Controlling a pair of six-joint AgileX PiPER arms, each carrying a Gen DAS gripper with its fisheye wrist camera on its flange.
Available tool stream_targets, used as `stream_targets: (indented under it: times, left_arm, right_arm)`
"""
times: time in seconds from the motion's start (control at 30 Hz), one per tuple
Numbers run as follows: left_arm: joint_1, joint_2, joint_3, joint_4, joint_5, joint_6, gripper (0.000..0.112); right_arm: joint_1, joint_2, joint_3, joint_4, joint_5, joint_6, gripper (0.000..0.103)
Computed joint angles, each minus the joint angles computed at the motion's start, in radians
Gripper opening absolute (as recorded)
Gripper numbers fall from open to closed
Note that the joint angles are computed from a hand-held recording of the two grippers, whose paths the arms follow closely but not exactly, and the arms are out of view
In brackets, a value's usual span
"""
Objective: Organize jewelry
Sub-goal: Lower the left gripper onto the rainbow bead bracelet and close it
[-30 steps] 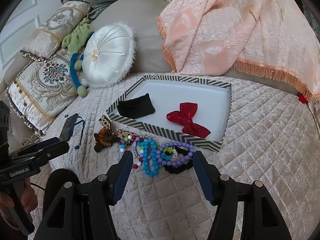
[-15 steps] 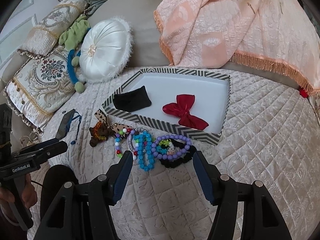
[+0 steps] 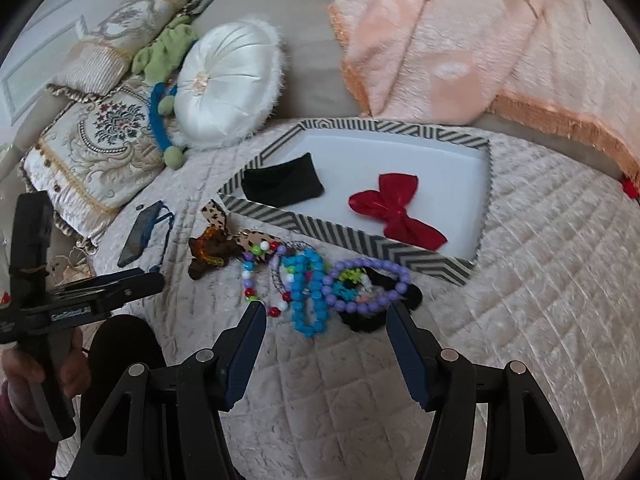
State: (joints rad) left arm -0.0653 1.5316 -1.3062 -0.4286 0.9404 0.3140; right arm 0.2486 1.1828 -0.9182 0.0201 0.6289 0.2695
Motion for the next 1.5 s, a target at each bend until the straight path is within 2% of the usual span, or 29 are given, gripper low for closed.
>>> stream_targets:
  times: [0.17, 0.27, 0.33, 0.43, 0.57, 0.73, 0.87, 1.0, 1.27, 1.5]
  left_arm:
    - [0.008, 0.029, -0.013, -0.003, -0.003, 0.001, 0.069]
    - [0.02, 0.045, -0.029, -0.003, -0.005, -0.014, 0.069]
    - [0.018, 0.06, -0.05, 0.031, -0.008, -0.055, 0.069]
    - [0.04, 0.093, -0.101, 0.002, 0.02, -0.057, 0.069]
    - [0.064, 0.173, -0.219, -0.027, 0.072, -0.088, 0.069]
    - [0.079, 0.329, -0.404, -0.01, 0.162, -0.214, 0.068]
    - [0.09, 0.4, -0.48, -0.023, 0.22, -0.248, 0.068]
    - [0.091, 0.441, -0.501, -0.039, 0.244, -0.269, 0.068]
    - [0.071, 0.444, -0.5, 0.01, 0.216, -0.27, 0.068]
    - [0.088, 0.454, -0.517, -0.004, 0.249, -0.211, 0.068]
  right_arm:
    - [-0.057, 0.031, 0.017, 0.086, -0.008, -0.08, 0.053]
    - [-0.092, 0.044, 0.002, 0.259, -0.012, -0.23, 0.044]
    - [-0.069, 0.067, -0.038, 0.31, -0.005, -0.288, 0.043]
    - [0.009, 0.111, -0.102, 0.24, -0.021, -0.239, 0.043]
    - [0.046, 0.134, -0.099, 0.19, -0.035, -0.186, 0.043]
    - [-0.011, 0.113, -0.066, 0.253, -0.02, -0.237, 0.043]
    - [-0.064, 0.102, -0.057, 0.314, -0.008, -0.287, 0.043]
    - [-0.082, 0.109, -0.052, 0.348, -0.005, -0.31, 0.043]
    - [-0.077, 0.116, -0.051, 0.364, 0.003, -0.329, 0.043]
    - [-0.053, 0.13, -0.075, 0.356, 0.003, -0.332, 0.043]
